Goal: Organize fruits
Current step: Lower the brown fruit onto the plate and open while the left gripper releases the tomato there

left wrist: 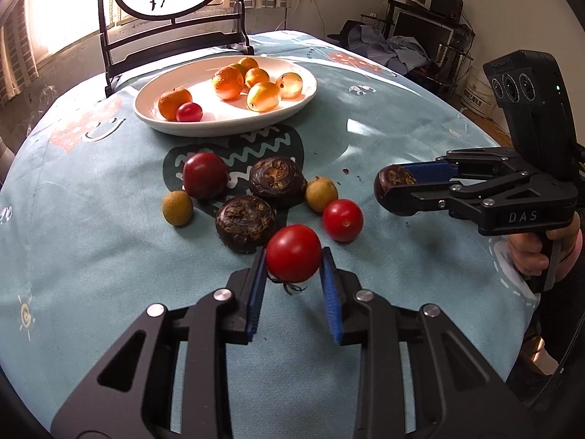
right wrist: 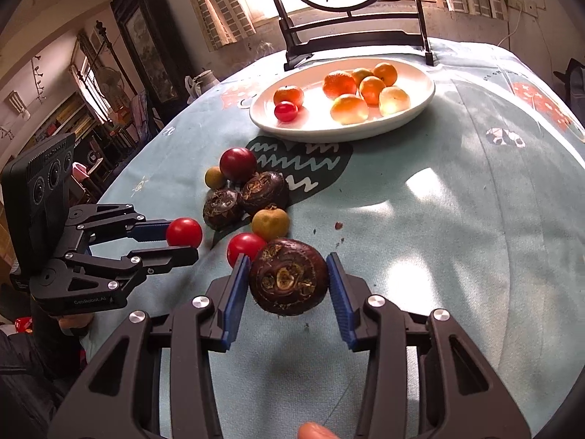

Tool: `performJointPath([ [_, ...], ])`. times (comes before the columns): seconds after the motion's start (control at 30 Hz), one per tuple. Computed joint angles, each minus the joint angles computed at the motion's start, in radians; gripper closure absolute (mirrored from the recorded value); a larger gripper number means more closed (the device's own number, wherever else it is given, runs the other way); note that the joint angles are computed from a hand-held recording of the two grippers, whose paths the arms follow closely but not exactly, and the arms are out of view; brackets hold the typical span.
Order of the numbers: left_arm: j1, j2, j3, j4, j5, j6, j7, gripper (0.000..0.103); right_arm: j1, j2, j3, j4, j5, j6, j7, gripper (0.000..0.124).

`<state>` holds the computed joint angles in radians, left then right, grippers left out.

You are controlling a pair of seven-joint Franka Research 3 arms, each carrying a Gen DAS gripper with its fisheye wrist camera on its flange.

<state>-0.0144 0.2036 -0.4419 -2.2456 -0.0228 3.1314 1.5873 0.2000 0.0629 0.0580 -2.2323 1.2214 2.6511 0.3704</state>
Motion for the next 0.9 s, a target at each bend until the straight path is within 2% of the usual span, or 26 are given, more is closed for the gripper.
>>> performJointPath([
  [0.1,0.018,0.010,-0.006,0.054,-0.012,-0.024,0.020,0.073,0.002,0.012,0.004,0.045,0.026,0.023,-0.023,0.081],
  [0.13,0.000,0.018,0.019,0.082,0.000,-0.030,0.009,0.073,0.003,0.023,0.007,0.070,0.051,0.041,-0.039,0.080],
  [0.2,-0.076,0.048,0.120,0.156,0.063,-0.040,-0.065,0.073,0.001,0.063,0.013,0.140,0.089,0.071,-0.047,0.081],
  [0.27,-0.119,0.101,0.183,0.257,0.111,-0.069,-0.130,0.073,-0.006,0.125,0.020,0.229,0.103,0.088,-0.019,0.081],
  [0.37,-0.190,0.207,0.283,0.444,0.209,-0.136,-0.233,0.073,-0.009,0.243,0.035,0.375,0.039,0.153,0.080,0.081],
  [0.4,-0.195,0.248,0.294,0.511,0.225,-0.166,-0.254,0.073,-0.011,0.284,0.041,0.422,0.016,0.171,0.110,0.081],
  [0.5,-0.173,0.364,0.269,0.702,0.229,-0.267,-0.259,0.073,-0.018,0.390,0.045,0.544,-0.085,0.169,0.216,0.081],
  [0.6,-0.199,0.451,0.298,0.846,0.269,-0.347,-0.284,0.073,-0.024,0.458,0.047,0.622,-0.179,0.157,0.297,0.080],
  [0.67,-0.212,0.485,0.313,0.904,0.287,-0.376,-0.308,0.071,-0.041,0.479,0.067,0.649,-0.210,0.153,0.308,0.077],
  [0.7,-0.227,0.491,0.336,0.914,0.308,-0.375,-0.336,0.056,-0.050,0.479,0.080,0.649,-0.222,0.159,0.303,0.076],
  [0.73,-0.249,0.487,0.368,0.911,0.339,-0.365,-0.379,0.028,-0.061,0.475,0.095,0.643,-0.229,0.170,0.293,0.066],
  [0.8,-0.314,0.455,0.471,0.856,0.441,-0.291,-0.524,0.013,-0.089,0.448,0.132,0.611,-0.226,0.205,0.262,0.040],
  [0.83,-0.335,0.433,0.503,0.823,0.485,-0.262,-0.576,0.011,-0.112,0.429,0.166,0.590,-0.200,0.236,0.212,0.022],
  [0.9,-0.364,0.384,0.544,0.755,0.560,-0.226,-0.655,0.007,-0.180,0.392,0.259,0.551,-0.068,0.305,0.040,0.022],
])
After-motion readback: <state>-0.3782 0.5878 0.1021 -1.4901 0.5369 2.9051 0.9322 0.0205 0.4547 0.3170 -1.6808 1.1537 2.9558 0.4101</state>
